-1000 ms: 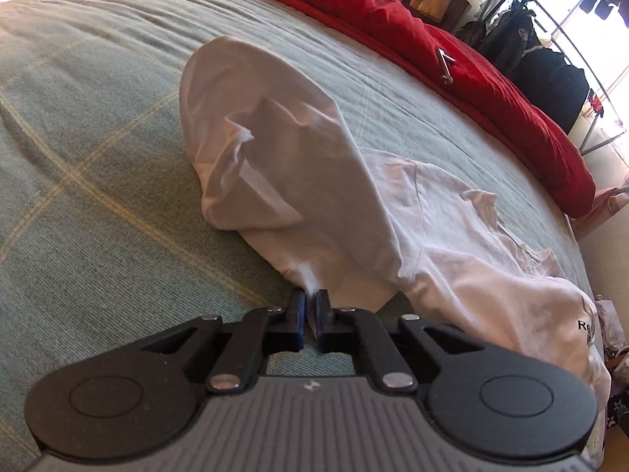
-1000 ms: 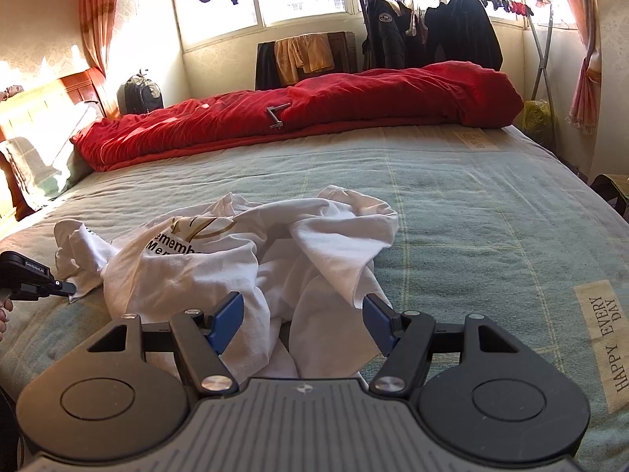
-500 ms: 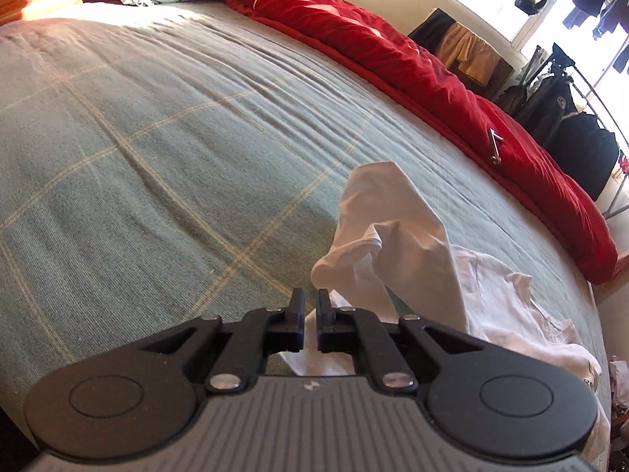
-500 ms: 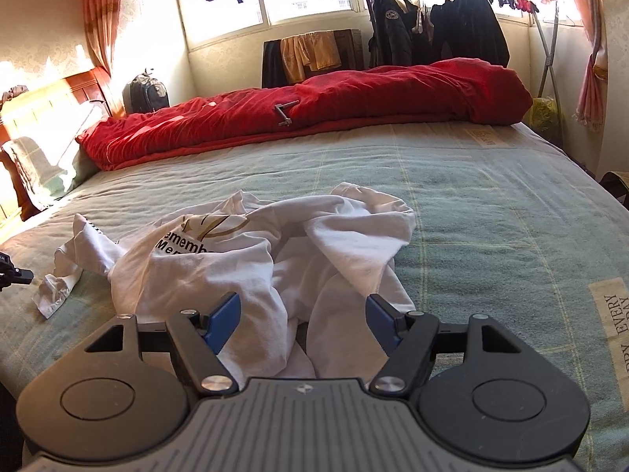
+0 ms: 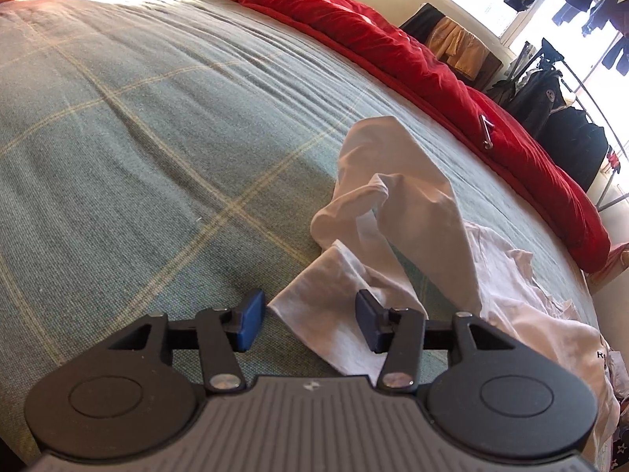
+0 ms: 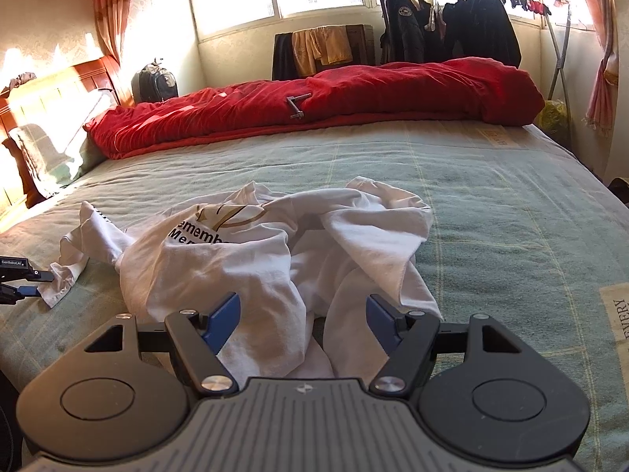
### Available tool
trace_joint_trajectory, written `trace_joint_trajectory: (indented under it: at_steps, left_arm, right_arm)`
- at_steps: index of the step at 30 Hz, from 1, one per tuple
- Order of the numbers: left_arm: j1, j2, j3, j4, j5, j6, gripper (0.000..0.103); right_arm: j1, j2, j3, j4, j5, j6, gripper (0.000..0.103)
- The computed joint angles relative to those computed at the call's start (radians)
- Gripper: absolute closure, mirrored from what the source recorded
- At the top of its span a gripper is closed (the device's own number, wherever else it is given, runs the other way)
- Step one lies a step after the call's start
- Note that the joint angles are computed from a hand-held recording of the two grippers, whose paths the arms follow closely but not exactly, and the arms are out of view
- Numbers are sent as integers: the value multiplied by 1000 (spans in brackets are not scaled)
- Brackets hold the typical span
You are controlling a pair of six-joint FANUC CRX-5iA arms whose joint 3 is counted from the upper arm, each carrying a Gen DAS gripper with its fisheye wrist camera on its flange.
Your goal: Fold clothes
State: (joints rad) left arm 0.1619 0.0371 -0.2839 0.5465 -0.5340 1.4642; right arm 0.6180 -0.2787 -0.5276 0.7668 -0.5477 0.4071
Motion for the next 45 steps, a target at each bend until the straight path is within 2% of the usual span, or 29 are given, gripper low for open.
trace_joint_trajectory:
  at_steps: [1,2,7,14,15,18,20,21,23,26,30,32,34,35,36,37,38,40,45]
  left_arm:
    - [-10,0,5,-31,11,13,69]
    - [-17,4,27,-80,-4,41,96]
    - [-8,-5,108,-271,-47,183,103]
    - [66,-30,202,-446,-94,318,103]
    - [81,-34,200,-430,-89,292,103]
    - [129,-53,128,-264,-24,178,99]
    - [145,-60,71,-161,22,95,85]
    - [145,-63,60,-174,40,112,80]
    - [148,-61,40,-175,57,102,63]
    - [154,-44,18,-145,50,69,59]
    - [139,-1,41,-222,41,126,53]
    - [115,7,65,-300,42,182,42]
    - [73,31,144,-431,-35,237,43]
    - [46,44,191,-517,-82,284,48]
    - [28,53,221,-563,-114,304,56]
    - [18,57,236,-576,-129,304,79]
    - [16,59,246,-568,-139,297,90]
    - [17,57,264,-577,-143,315,91]
    - [36,65,354,-693,-174,434,91]
  right_arm:
    - [2,1,1,3,-2,-1,28]
    - [4,2,2,6,-4,-1,28]
    - [12,6,9,32,-29,-3,28]
    - [14,25,22,44,-37,-7,28]
    - [16,29,27,37,-39,4,28]
    - [21,43,41,21,-43,24,28]
    - [25,51,50,11,-45,38,28]
    - [26,55,54,7,-46,44,28]
    - [29,63,62,-3,-50,62,28]
    - [30,73,72,-12,-54,73,28]
    - [35,91,90,-24,-66,91,28]
    - [39,98,97,-27,-70,104,28]
    - [42,103,101,-25,-71,109,28]
    - [42,108,104,-25,-71,109,28]
    - [42,112,108,-27,-71,111,28]
    - [42,116,113,-30,-71,117,28]
    - [43,119,117,-32,-72,123,28]
    - [43,126,124,-37,-73,133,28]
    - [40,128,124,-13,-77,128,28]
